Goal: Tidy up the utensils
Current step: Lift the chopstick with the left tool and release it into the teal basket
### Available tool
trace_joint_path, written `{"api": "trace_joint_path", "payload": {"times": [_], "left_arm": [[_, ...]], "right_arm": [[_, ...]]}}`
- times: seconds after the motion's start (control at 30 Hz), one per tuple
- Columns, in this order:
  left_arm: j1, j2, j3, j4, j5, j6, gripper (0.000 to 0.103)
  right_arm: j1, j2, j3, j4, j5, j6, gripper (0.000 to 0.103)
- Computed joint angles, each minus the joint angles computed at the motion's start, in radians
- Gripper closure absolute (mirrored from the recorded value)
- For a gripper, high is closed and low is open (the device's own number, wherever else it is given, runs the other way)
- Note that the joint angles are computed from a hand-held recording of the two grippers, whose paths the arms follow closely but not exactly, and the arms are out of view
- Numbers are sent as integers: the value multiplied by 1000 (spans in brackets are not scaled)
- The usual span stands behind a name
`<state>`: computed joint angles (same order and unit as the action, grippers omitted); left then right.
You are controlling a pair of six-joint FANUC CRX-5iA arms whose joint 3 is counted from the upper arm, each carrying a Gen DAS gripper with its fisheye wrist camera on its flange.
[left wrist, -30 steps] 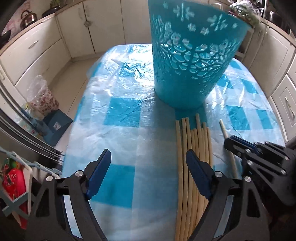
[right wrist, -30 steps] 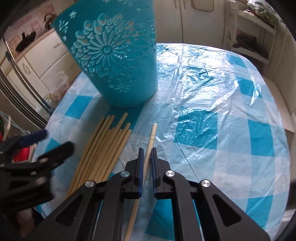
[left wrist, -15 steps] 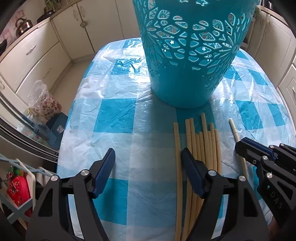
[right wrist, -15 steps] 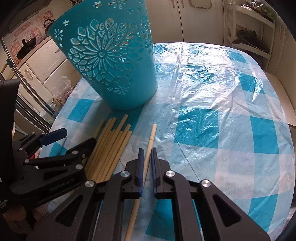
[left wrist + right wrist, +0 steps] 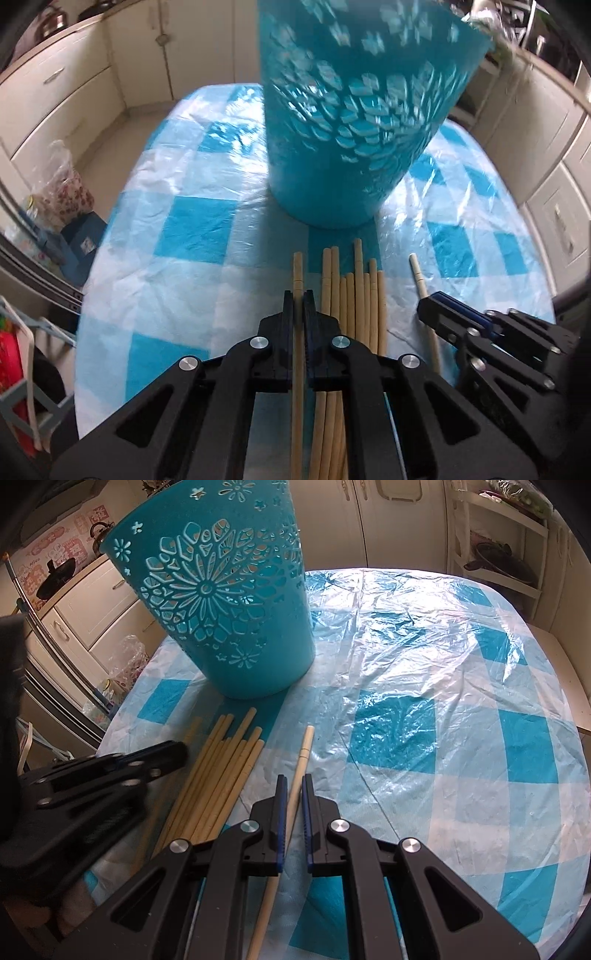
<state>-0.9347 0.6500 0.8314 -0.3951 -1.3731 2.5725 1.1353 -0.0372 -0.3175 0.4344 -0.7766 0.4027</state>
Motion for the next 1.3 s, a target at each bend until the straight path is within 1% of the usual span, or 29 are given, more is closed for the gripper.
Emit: {"api": "trace_joint_path", "payload": {"times": [0.13, 0.23, 0.5, 0.73, 0.9, 1.07, 1.23, 1.3], "left_arm": [[-25, -77, -88, -44, 39, 82, 98], [-36, -124, -130, -78, 54, 116, 98], [-81, -205, -135, -186, 40, 165, 98], [-117, -253, -120, -257, 20, 184, 98], [-128, -302, -134, -287, 37, 194, 98], [-100, -359, -149, -271, 78, 181, 98], [-80, -370, -100, -275, 101, 142, 98], [-61, -362, -72, -259, 127, 123, 98]], "right_arm": [[3, -2, -9, 17, 6, -14, 95], [8, -2, -19, 42, 9, -36, 95], [17, -13, -56, 99, 36, -80, 95], [21, -15, -66, 123, 38, -96, 95], [22, -14, -66, 125, 36, -97, 95], [22, -11, -58, 117, 28, -96, 95], [22, -10, -53, 105, 25, -97, 95], [19, -11, -51, 94, 27, -91, 95]]}}
